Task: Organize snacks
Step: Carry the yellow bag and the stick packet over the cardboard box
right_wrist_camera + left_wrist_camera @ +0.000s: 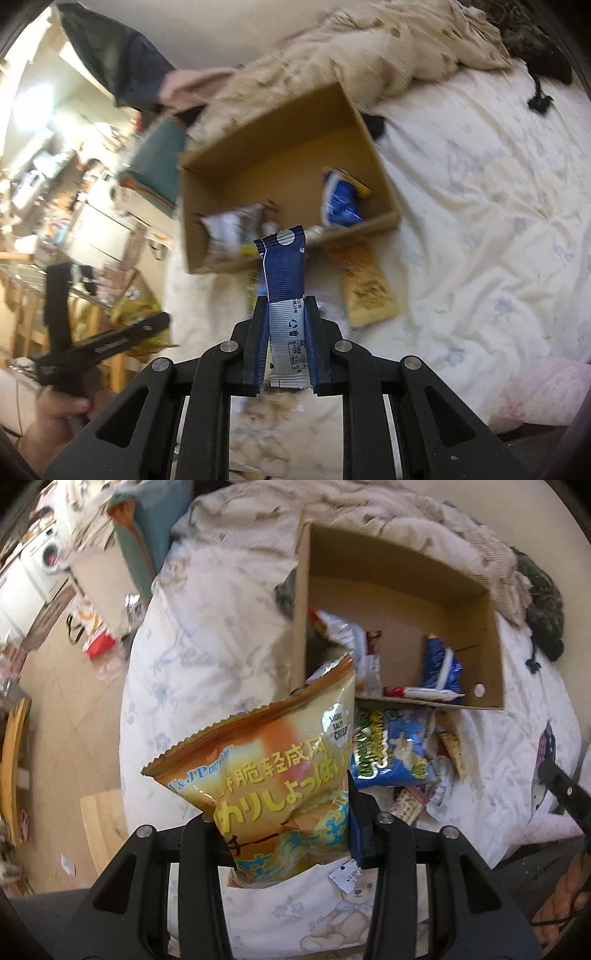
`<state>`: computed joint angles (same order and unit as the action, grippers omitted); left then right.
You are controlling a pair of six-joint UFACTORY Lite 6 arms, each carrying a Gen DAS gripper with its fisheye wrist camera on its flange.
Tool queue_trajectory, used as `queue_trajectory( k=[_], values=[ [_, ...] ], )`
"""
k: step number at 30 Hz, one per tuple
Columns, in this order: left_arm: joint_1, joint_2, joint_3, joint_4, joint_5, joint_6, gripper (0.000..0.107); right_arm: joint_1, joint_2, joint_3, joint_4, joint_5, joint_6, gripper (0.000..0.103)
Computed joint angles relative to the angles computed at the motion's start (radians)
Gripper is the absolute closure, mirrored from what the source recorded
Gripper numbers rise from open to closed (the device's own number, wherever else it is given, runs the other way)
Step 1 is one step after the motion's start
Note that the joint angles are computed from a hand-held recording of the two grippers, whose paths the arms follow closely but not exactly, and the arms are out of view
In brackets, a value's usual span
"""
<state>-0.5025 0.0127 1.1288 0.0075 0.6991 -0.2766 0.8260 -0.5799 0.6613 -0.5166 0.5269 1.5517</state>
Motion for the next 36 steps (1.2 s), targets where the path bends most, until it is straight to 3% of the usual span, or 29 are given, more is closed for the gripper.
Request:
queue_trajectory(
  k=[1,5,10,17,28,36],
  values=[
    [-0.002,-0.012,-0.002,-0.006,-0.003,0.009,0.069,0.010,0.000,0.008,-0.033,0.003,0.030,0.084],
    [-0.013,-0.040,0.022,0.017,0.013,0.001,0.069,-0.002,-0.025,0.005,-0.080,-0.018,0.071,0.084],
    [-0.006,0.012,0.198,-0.057,0.132,0.053,0.069,-0.041,-0.048,0.005,-0.043,-0.047,0.040,0.084],
    [-0.059,0.189,0.434,0.021,0.157,0.132,0.069,-0.145,0.034,0.057,0.061,-0.112,-0.094,0.084],
    [-0.091,0.521,0.839,0.020,0.192,0.024,0.069,-0.431,0.258,0.214,0.554,-0.186,-0.738,0.084],
    [-0.139,0.827,1.242,0.060,0.309,-0.002,0.069,-0.593,0.487,0.347,0.950,-0.201,-1.229,0.084]
  ],
)
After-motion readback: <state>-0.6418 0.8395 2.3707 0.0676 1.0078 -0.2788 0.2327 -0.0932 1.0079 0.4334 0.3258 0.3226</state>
